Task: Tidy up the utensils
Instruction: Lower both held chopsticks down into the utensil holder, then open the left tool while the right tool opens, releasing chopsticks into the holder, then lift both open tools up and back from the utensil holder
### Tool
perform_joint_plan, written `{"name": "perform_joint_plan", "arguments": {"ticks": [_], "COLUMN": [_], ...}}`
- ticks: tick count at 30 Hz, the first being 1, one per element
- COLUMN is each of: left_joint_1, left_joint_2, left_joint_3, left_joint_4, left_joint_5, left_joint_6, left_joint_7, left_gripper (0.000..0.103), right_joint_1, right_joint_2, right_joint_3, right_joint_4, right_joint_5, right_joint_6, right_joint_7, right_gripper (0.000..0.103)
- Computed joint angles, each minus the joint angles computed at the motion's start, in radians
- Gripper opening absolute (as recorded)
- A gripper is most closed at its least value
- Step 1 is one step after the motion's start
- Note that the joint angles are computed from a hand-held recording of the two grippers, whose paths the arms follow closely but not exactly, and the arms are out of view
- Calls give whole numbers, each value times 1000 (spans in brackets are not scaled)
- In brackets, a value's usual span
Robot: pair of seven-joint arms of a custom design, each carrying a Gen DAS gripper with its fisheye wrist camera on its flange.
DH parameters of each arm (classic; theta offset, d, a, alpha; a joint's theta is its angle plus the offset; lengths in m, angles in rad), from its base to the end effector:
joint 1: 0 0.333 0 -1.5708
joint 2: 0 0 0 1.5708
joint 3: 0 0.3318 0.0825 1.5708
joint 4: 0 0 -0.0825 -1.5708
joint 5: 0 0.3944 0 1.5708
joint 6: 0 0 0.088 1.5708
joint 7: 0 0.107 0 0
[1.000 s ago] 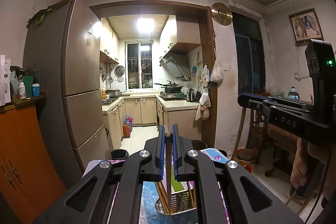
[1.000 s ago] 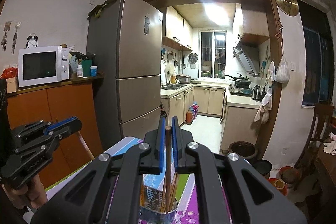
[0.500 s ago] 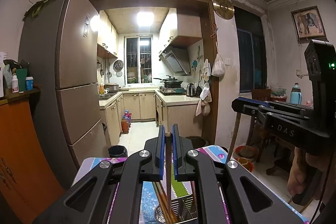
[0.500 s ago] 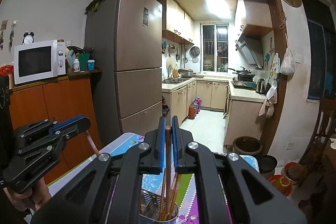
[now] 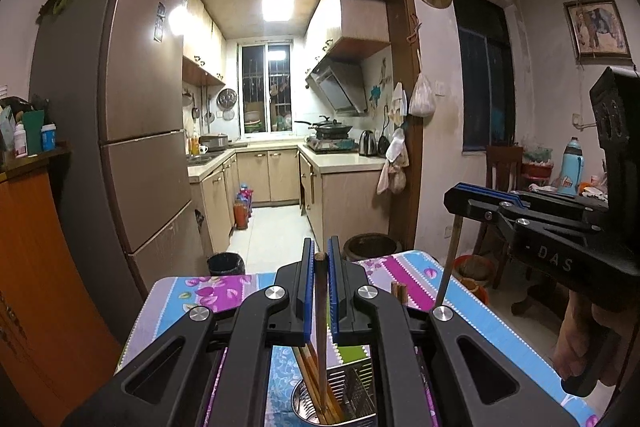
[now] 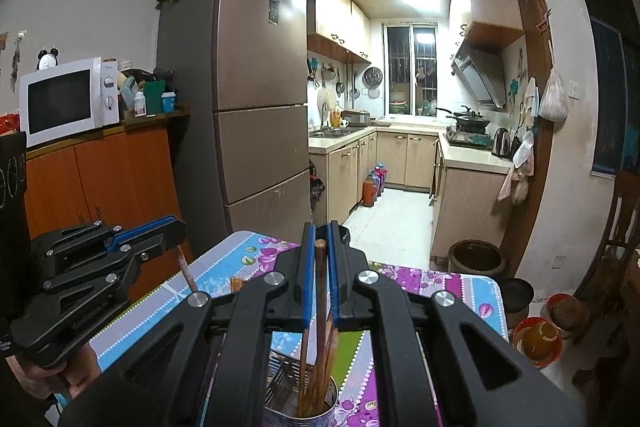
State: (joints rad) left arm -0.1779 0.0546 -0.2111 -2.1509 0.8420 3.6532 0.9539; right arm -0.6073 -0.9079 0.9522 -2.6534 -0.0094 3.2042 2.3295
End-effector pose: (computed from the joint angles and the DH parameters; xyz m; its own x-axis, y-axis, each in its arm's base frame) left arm 0.4809 -0.2986 0.5336 -0.7092 -0.7038 -0.0415 -0.1472 0.2053 -0.9676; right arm 0.3720 0.2097 0.5337 -0.1496 -0.9886 -0.0146 -0.2803 0.0566 -0.9583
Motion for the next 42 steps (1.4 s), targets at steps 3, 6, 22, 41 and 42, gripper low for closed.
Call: {"name": "perform_joint_plan", "arguments": {"ticks": [3,6,22,41,42], "left_joint_1": [2,6,-16,-40,-42], "left_joint_2": [16,44,55,-48,-58], "left_joint_3": [-3,-12,-9,-1,-3], "left_joint_4": [21,62,38,-155,-178], "left_joint_5": [15,46,-181,-393,-420], "left_joint_6": [-21,-65,-72,45,61], "left_joint_7": [-12,-46,148,341,369], "left_gripper": [8,8,29,53,55], "right_joint_1": [-13,-24,-44,29,34], "right_joint_2": [17,37,-1,-106,-119], "right_joint_3": [10,16,29,60,65], "right_joint_4": [5,14,-22,-100,-104], "right_joint_5": [-3,-7,27,83,82], "right_joint_6": [3,-2,44,46,41], "right_joint_7": [0,-2,24,85,94], "right_gripper": [5,5,45,74,76]}}
